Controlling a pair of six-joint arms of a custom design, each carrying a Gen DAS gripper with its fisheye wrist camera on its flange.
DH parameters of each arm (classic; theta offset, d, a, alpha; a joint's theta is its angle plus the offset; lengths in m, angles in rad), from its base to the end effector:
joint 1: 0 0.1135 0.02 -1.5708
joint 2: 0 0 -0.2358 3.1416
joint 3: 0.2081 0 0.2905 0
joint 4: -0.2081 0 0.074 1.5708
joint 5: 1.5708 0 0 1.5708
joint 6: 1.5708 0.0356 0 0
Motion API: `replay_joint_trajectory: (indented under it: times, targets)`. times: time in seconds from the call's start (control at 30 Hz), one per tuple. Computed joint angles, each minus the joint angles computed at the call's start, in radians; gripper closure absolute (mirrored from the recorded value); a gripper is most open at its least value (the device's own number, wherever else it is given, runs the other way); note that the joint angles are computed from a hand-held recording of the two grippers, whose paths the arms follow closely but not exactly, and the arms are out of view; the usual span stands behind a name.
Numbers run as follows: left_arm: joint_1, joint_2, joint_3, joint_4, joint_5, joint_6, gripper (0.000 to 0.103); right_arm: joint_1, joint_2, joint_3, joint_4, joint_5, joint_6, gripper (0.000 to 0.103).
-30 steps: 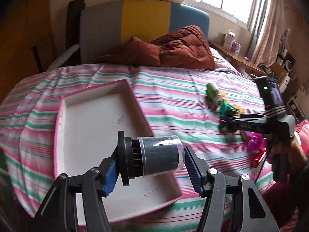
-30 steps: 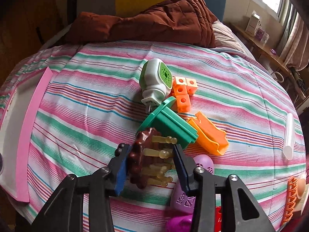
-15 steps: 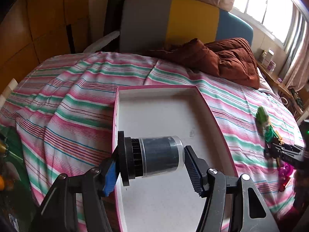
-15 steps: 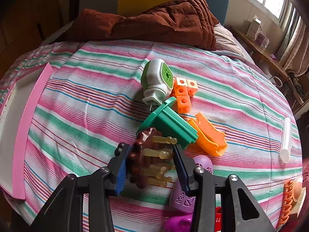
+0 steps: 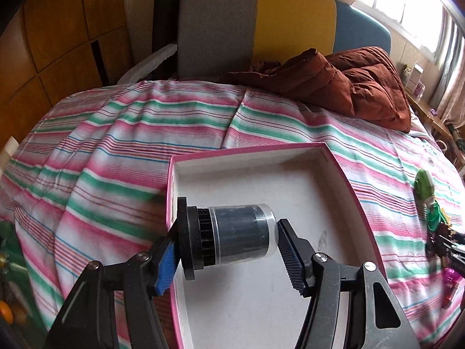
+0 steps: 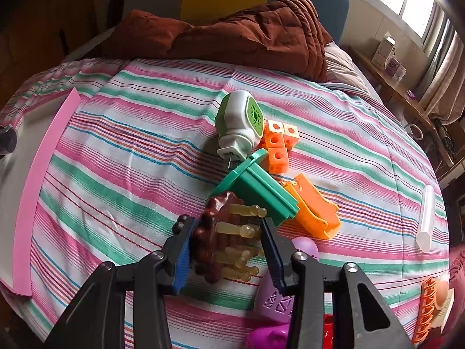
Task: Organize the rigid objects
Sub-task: 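Lower the cylinder into the white tray and open the left gripper while the right holds the roller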
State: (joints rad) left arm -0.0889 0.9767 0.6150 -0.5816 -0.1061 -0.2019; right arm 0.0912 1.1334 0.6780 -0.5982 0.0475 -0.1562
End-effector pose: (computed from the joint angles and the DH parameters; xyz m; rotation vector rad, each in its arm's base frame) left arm 0.2387 -0.0175 0.1759 -0.1846 2.4996 0.0139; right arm 0.2550 0.0216 0.1608 -0.3075 2.6069 -0.0849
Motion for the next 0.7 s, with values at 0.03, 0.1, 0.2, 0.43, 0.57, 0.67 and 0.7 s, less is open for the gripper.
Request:
replay_joint_trajectory:
  times: [0.03, 0.1, 0.2, 0.43, 0.57, 0.67, 0.7]
  targets:
    - [0.0, 0.025, 0.008, 0.015, -0.004, 0.006, 0.04, -0.001, 0.002, 0.001, 0.001, 0.0, -0.001, 0.059]
    - [-0.002, 0.077, 0.026, 0.036, -0.01, 0.011, 0.04, 0.0, 0.001, 0.001, 0.001, 0.001, -0.002, 0.059]
    - [-0.006, 0.129, 0.043, 0.052, -0.013, 0.003, 0.039, 0.002, 0.0, 0.0, 0.002, 0.003, -0.003, 0.059]
    - [-0.018, 0.096, 0.031, 0.038, -0.035, 0.003, 0.029, 0.008, -0.004, -0.003, 0.001, 0.009, 0.001, 0.058]
    - [-0.041, -0.05, -0.006, -0.022, -0.069, -0.009, 0.016, 0.008, -0.006, -0.004, 0.0, 0.008, 0.004, 0.058]
    - [-0.072, -0.199, -0.045, -0.102, -0.089, -0.054, 0.016, 0.007, -0.005, -0.003, 0.0, 0.008, 0.003, 0.058]
    - [-0.086, -0.25, -0.057, -0.137, -0.093, -0.074, 0.016, 0.007, -0.004, -0.003, 0.0, 0.008, 0.003, 0.058]
